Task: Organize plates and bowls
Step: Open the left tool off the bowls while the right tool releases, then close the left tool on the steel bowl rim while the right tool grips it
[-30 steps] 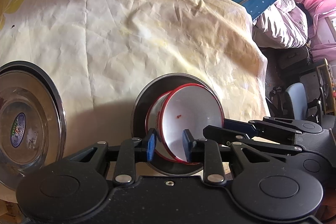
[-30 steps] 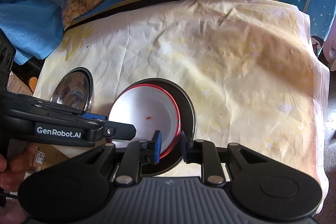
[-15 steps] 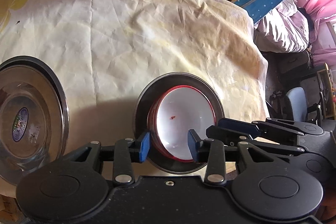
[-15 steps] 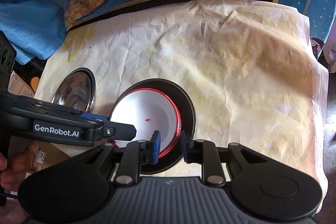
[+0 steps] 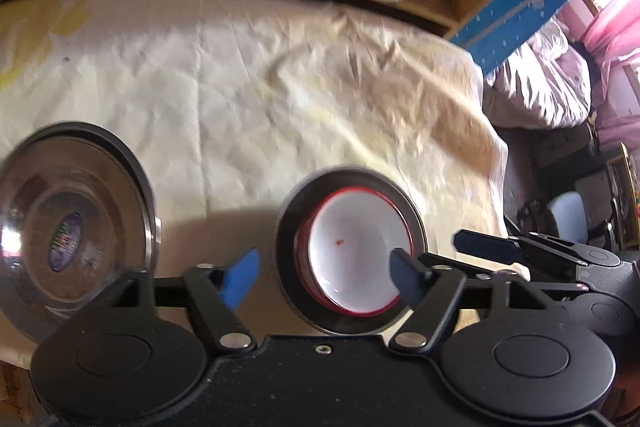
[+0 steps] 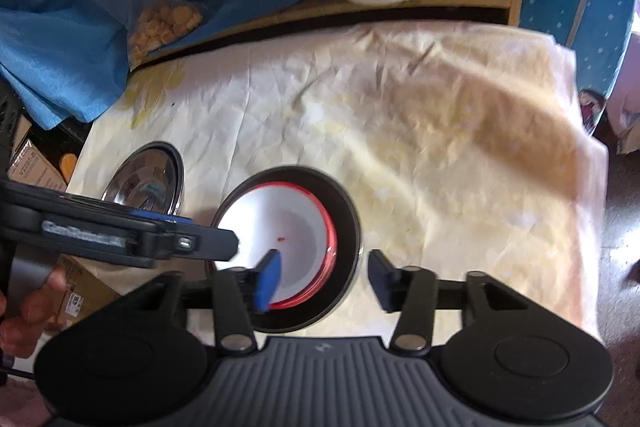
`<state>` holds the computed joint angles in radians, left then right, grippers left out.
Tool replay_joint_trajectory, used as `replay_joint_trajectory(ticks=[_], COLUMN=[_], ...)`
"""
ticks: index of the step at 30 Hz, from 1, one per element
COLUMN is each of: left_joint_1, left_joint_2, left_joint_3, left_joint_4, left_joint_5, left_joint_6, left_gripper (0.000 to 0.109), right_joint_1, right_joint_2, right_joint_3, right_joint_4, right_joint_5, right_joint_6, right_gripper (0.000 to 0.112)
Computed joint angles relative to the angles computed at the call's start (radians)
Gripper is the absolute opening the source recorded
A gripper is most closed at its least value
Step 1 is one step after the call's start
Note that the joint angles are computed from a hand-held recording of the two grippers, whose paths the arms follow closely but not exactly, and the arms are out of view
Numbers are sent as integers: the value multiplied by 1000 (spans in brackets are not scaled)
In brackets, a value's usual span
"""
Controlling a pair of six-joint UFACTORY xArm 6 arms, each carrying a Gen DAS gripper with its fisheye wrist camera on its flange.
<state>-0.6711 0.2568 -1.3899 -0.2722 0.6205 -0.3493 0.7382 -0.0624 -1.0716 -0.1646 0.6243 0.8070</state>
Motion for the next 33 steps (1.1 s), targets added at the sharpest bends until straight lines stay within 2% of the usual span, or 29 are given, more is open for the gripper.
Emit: replay_joint_trajectory(ticks=[1,3,6,13,25,33], left_joint_1=[1,4,10,14,-8,-13], left_joint_2=[-9,-26,-43,-53,-4,24], left_joint_3=[10,34,64,69,38,8], left_joint_4=[15,51,109,379,354,366], left_joint_5=[-8,-31,-43,80,121,119], left_joint_6=[-16,-57,-90,-145,-138,-168], left_gripper=[85,101,102,102,102,102], right_joint_1=[-4,-12,-26,-36,-42,-41], right_joint_2=[-6,-15,-26,-11,16,46], right_joint_3=[4,13,27,0,-10,-32], right_joint_4=[-12,-32,-63,-164,-114,-124], right_joint_5=[2,5,8,102,120,133], right_joint_6=[7,17,40,31,-86,-120], right_gripper=[64,84,102,103,103,103])
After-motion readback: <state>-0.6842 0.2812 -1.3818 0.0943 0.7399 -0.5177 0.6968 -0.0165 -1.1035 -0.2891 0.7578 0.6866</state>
